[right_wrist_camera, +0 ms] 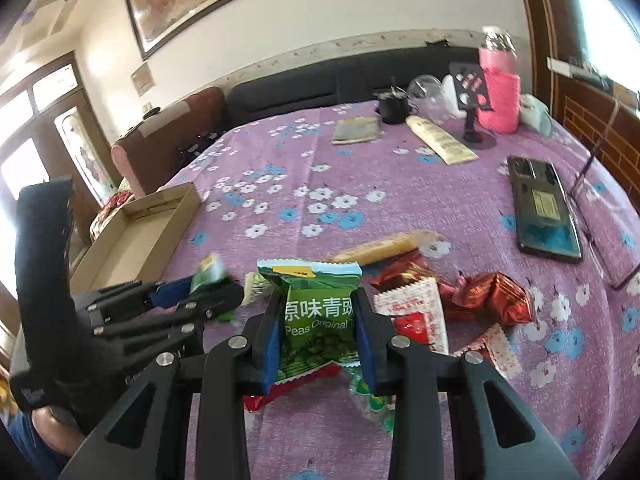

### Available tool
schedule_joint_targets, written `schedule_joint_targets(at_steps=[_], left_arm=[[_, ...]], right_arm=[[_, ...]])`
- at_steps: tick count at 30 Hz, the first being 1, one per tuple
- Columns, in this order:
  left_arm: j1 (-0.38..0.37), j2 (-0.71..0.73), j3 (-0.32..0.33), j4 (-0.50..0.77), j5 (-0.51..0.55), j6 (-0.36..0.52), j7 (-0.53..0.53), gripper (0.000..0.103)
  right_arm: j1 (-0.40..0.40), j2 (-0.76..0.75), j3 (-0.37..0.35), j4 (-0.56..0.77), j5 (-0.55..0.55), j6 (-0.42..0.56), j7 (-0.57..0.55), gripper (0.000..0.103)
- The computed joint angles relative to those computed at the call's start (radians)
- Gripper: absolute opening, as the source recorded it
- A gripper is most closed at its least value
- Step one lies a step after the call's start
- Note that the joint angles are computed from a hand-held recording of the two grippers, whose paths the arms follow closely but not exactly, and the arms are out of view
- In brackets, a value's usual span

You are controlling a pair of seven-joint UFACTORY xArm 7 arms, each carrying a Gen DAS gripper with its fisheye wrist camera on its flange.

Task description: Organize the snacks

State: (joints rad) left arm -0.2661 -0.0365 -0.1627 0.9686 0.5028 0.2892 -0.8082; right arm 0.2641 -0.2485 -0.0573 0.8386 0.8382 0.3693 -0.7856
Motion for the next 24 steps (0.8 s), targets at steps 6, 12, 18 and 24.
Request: schedule_joint_targets(at_steps=[6, 12, 18, 24], left_arm=[[0.006, -0.007, -0.004, 0.0, 0.045, -0.004, -0.029, 0.033], [-0.004, 0.009, 0.001, 0.008, -0.017, -0.009, 0.04, 0.034], [-0.023, 0.05, 0.004, 0.049, 0.053, 0.03, 0.008, 0.063], [-0.055, 0.087, 0.019, 0.086, 0.059, 0.081, 0.033, 0.037]], right_arm=[[0.014, -0.016, 0.005, -0.017, -0.001, -0.022, -0.019, 0.031], [0.012, -0.009, 0.002, -0.013, -0.025, -0.028, 0.014, 0.031], [0.005, -0.003, -0.004, -0.006, -0.027, -0.014, 0.033, 0.031], [0.007, -0.004, -0.006, -0.003, -0.014, -0.009, 0.017, 0.031]])
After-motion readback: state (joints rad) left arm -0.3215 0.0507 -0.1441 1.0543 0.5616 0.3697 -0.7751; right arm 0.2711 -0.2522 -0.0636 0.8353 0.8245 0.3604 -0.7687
